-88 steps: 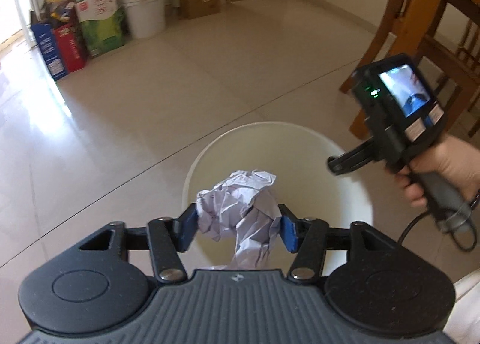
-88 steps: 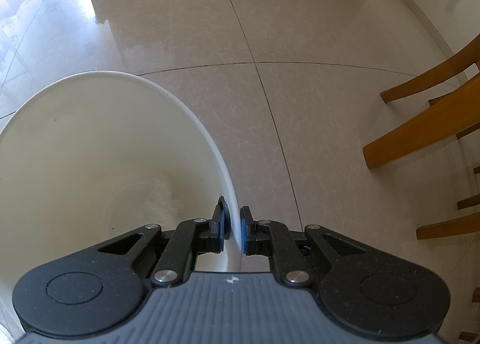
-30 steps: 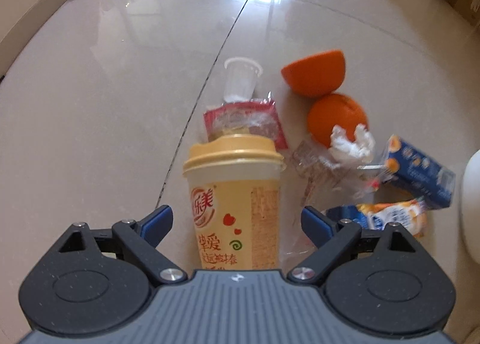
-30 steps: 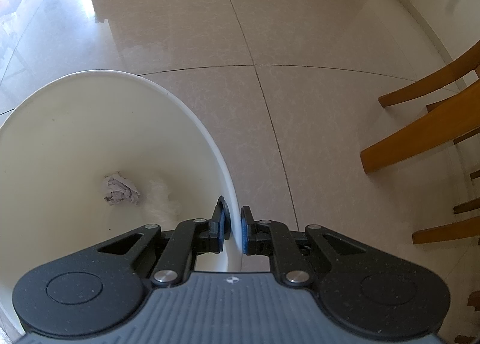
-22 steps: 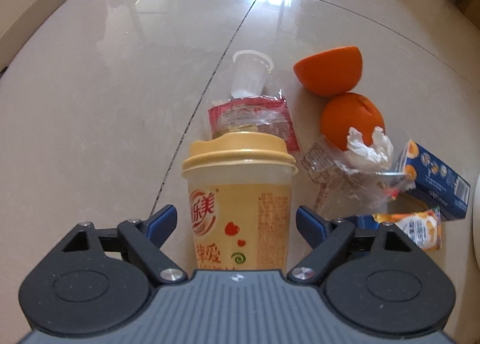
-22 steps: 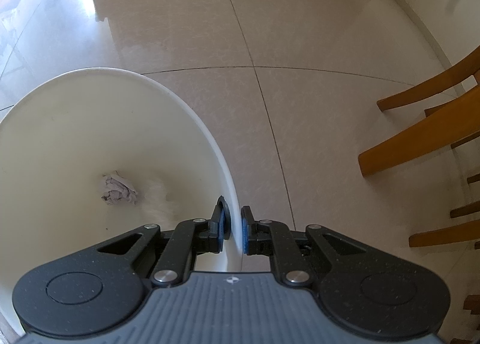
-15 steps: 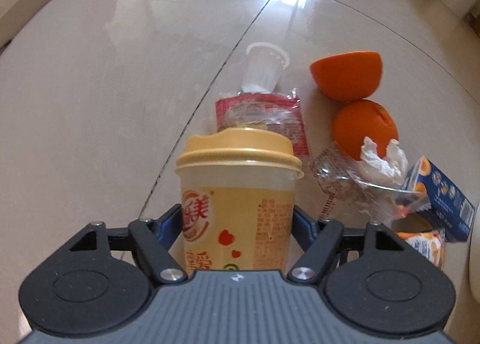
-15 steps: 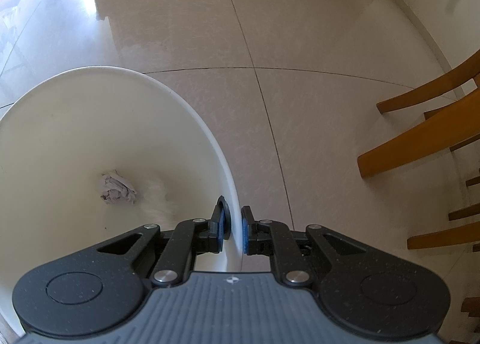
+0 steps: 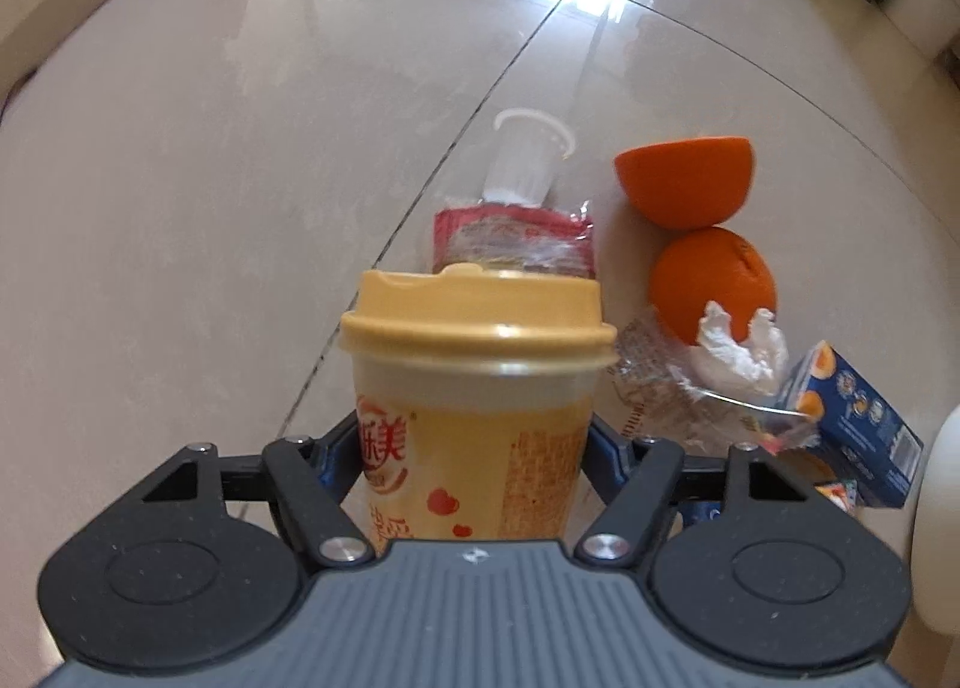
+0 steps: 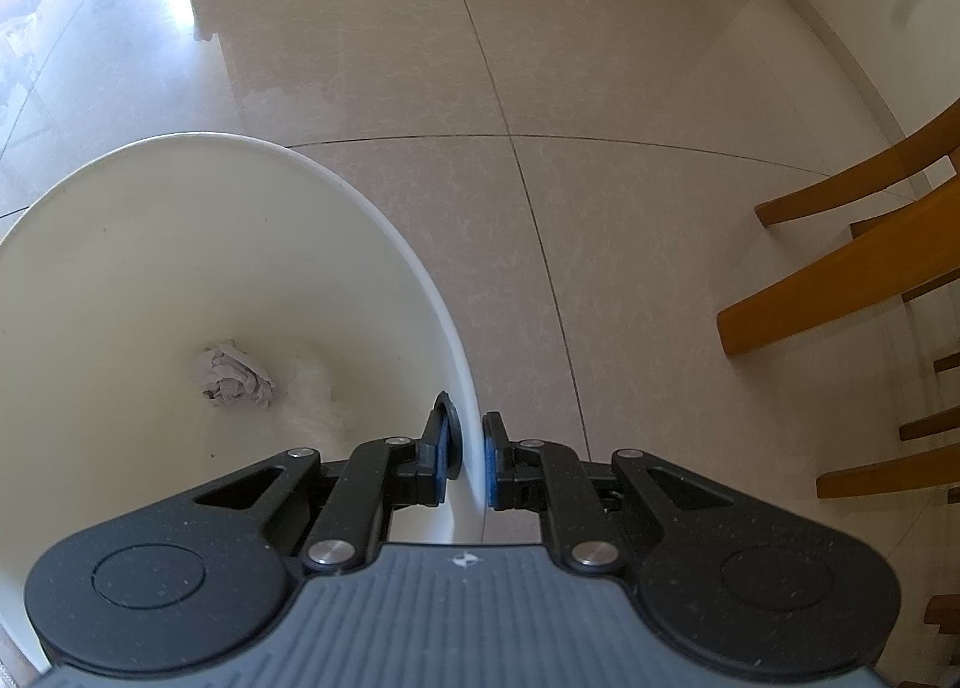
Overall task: Collect trash
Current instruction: 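Lift the milk-tea cup into the wastebasket and open the left gripper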
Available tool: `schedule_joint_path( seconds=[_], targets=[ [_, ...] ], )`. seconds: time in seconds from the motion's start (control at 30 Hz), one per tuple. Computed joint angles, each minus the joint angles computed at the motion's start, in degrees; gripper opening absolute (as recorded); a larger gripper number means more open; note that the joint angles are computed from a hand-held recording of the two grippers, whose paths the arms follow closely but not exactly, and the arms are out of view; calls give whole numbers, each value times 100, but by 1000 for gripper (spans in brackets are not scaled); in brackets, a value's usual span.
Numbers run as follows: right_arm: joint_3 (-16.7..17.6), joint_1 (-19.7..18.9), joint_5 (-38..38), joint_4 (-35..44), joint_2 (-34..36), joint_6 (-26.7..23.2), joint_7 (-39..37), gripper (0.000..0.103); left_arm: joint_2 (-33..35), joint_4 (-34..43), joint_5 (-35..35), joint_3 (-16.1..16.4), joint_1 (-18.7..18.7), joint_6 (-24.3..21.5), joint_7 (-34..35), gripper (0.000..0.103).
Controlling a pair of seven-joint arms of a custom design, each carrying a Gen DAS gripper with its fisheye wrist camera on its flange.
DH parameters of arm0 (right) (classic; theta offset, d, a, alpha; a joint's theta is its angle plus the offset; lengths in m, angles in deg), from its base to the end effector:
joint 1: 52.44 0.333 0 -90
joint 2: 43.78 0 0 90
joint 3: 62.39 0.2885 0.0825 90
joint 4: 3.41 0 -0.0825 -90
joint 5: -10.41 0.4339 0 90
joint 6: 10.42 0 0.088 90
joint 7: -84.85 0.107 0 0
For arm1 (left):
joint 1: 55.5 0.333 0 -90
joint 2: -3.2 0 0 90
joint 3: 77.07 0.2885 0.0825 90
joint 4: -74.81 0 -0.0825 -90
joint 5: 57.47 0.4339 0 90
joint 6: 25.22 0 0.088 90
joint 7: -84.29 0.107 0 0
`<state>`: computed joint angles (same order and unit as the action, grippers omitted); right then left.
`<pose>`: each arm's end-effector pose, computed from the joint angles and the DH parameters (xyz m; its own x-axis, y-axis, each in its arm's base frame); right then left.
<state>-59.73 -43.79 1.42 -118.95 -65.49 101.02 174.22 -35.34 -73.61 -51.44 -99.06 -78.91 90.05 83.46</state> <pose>0.5160 0.0956 0.6103 0.2104 -0.9616 0.1761 -0.9208 -0.2555 -0.2948 0.3087 -0.2887 0.4257 0.7258 -0.6863 0.0481 -0.6380 -0.6976 -0.3261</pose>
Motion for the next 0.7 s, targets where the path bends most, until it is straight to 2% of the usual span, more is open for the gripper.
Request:
schedule_joint_path(
  seconds=[0.27,0.47,0.7],
  targets=[
    [-40,-17,85,71,44,-45,-28,13,-15,557,103,52,-34,-474,689,71],
    [-94,-39,224,106,65,-75,-56,12,211,1283,163,58,-30,-833,1430,71],
    [-145,-79,386,150,119,-88,-58,12,992,2817,193,99,33,-977,2754,71]
  ],
)
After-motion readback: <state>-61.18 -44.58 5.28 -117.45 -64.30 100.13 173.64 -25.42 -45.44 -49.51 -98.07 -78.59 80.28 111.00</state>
